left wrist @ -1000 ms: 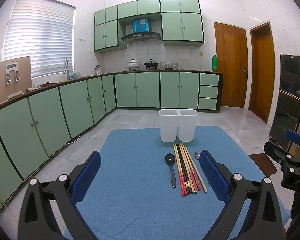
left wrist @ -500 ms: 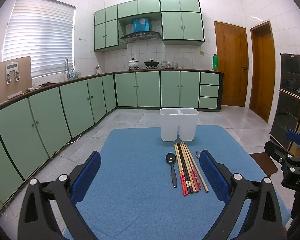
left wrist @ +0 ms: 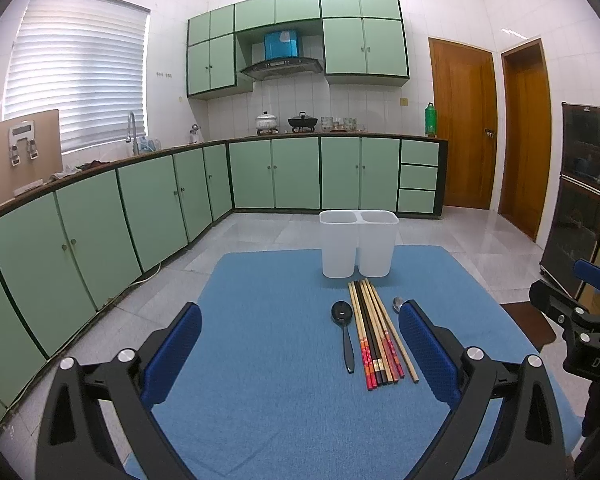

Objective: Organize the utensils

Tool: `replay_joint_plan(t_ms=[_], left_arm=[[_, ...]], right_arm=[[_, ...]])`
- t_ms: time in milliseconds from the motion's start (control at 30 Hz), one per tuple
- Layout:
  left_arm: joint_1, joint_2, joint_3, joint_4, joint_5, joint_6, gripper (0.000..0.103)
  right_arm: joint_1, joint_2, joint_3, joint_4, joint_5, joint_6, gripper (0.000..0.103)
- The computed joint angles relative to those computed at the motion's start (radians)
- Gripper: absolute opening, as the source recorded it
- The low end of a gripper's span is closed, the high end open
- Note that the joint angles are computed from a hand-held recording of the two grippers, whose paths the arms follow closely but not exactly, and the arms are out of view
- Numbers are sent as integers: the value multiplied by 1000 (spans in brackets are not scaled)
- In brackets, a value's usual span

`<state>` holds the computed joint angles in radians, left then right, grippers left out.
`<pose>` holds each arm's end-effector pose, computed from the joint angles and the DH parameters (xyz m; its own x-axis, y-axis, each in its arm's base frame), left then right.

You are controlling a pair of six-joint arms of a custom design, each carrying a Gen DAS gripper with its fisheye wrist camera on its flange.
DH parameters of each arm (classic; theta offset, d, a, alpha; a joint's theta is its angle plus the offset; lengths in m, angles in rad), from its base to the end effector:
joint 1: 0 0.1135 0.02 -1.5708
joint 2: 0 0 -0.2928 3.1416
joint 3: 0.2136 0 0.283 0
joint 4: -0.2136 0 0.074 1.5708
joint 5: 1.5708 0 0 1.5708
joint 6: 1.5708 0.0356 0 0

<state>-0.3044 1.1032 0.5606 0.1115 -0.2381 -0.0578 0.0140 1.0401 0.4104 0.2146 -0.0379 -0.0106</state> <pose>0.2453 -0.0683 0.2381 -0.4030 0.0678 -0.9127 0.0637 0.9969 0.0459 0.2309 0.0046 0.2075 -0.4027 -0.0162 -0.9152 -0.0529 0.9986 0.0056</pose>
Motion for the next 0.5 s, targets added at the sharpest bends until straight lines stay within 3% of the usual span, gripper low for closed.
replay_joint_plan(t_ms=[233, 367, 500], left_arm=[[15, 91, 37, 29, 15, 8, 97], [55, 225, 105, 60, 36, 25, 97], [92, 415, 215, 81, 48, 51, 97]], right_arm=[[-21, 84, 41, 34, -23, -10, 98], [-48, 239, 133, 26, -71, -17, 98], [-47, 426, 266, -5, -42, -31, 98]])
